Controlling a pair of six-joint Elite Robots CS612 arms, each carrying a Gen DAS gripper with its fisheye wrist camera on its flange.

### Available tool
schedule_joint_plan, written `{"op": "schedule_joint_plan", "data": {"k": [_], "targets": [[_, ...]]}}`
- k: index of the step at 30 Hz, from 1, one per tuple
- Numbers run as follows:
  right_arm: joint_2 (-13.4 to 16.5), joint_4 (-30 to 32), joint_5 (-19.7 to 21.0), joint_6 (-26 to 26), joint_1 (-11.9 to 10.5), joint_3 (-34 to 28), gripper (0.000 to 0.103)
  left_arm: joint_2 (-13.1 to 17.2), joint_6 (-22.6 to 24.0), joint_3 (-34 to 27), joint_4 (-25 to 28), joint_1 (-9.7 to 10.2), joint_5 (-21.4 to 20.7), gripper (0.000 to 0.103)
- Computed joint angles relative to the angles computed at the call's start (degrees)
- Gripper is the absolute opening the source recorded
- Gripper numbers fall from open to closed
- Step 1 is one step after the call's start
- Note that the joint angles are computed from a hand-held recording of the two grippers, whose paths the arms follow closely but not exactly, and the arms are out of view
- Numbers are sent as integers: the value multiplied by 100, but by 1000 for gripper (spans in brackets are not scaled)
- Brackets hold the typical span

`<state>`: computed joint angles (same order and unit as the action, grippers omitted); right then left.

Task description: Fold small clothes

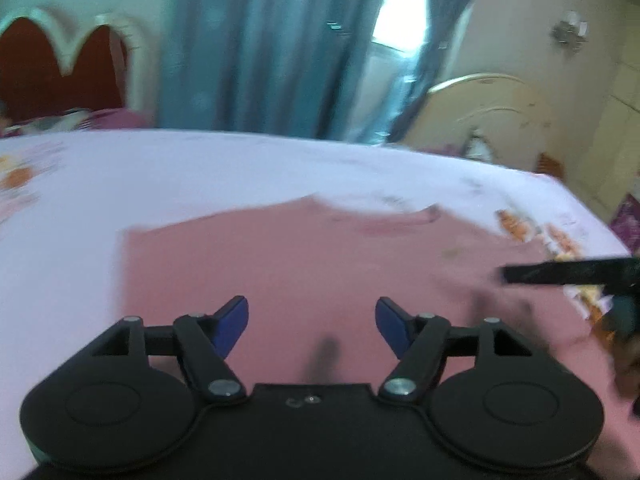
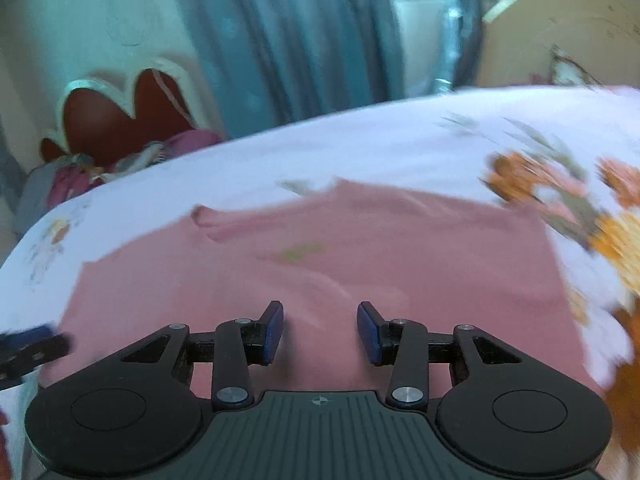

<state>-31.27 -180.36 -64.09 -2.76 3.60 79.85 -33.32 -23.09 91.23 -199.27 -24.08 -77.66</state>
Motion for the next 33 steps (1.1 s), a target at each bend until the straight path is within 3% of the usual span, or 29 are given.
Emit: {"op": "schedule_joint_plan", "data": {"k": [3,5,8,11,13,15,18,20,22,24,25,28,30,33], "targets": [[163,371,-86,-369,184,-361,42,291,235,-645,480,26,-437,70],[234,464,-281,-550,215,-451,42,401,334,-849,873,53,-416,68],[263,350,-819,-40,102,-429,40,352,228,-572,681,157,-231,67],[296,421,-488,17,-38,-478,40,313,-2,-405,485,288,-284,67],[316,253,-507,81,-7,-514,40,296,-70,-444,517,317,-282,69],[354,174,-339,193,25,-607,40,297,32,-539,588,321,-22,75],[434,555,-140,-117,133,-885,40,340,-105,-787,1030,422,138,76],[539,1040,-558,-397,238,-1160,40,389,-236,-885,1246,558,-15,74],[624,995,-806,-261,238,-1280,40,345,-271,-858,1277,613,-96,65],[570,811,-901,-150,225,-1207,40,246,-300,-717,1194,558,56,68],[539,668,-663,-135,195,-1132,40,207,-281,-626,1026,509,107,75],[451,645,28,-292,212,-977,41,204,-220,-508,538,335,-55,78],[375,699,269,-550,252,-824,41,230,-130,-473,391,194,-141,78],[286,906,214,-1200,312,-611,41,266,165,-377,347,1,8,78]]}}
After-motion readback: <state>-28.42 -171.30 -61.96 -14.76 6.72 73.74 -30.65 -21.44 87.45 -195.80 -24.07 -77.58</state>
